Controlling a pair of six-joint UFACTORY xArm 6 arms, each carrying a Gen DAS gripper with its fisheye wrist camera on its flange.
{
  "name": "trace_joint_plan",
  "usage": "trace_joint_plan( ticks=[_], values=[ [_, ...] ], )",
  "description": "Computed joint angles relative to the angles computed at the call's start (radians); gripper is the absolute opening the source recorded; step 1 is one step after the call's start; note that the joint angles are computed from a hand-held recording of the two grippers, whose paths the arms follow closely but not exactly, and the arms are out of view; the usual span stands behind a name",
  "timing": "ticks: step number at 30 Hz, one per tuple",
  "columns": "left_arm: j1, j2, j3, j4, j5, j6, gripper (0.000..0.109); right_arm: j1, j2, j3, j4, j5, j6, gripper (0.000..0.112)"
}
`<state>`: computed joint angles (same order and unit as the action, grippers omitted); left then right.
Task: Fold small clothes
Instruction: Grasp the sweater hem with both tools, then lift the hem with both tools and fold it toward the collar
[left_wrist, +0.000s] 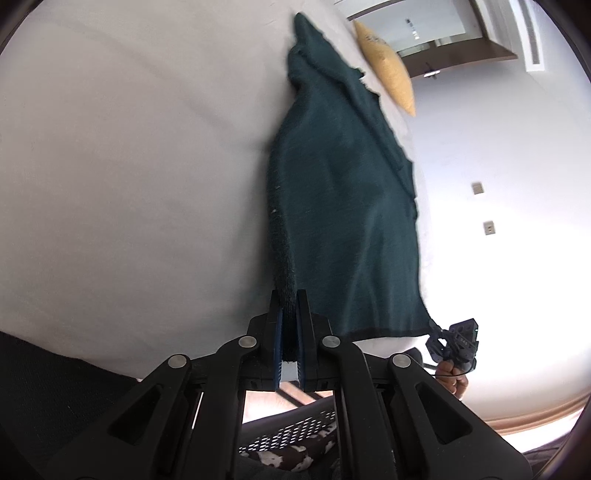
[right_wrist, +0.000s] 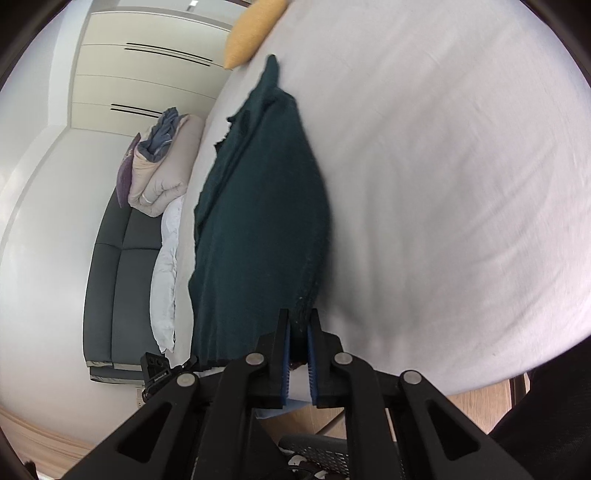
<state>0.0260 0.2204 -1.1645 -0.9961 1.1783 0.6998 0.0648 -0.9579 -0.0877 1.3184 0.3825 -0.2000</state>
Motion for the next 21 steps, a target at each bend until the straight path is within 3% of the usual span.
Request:
trace_joint_plan(
  ticks=[12, 21],
  values=[
    [0.011, -0.014, -0.094, -0.197, 0.047, 0.012, 0.004, 0.008, 0.107, -0.179, 0.111, -0.03, -0.145, 0.009],
    [0.001, 0.079, -0.252, -0.255, 0.018, -0.058, 0.004, -0.074, 0.249, -0.326, 0.163, -0.021, -0.236, 0.009]
  ],
)
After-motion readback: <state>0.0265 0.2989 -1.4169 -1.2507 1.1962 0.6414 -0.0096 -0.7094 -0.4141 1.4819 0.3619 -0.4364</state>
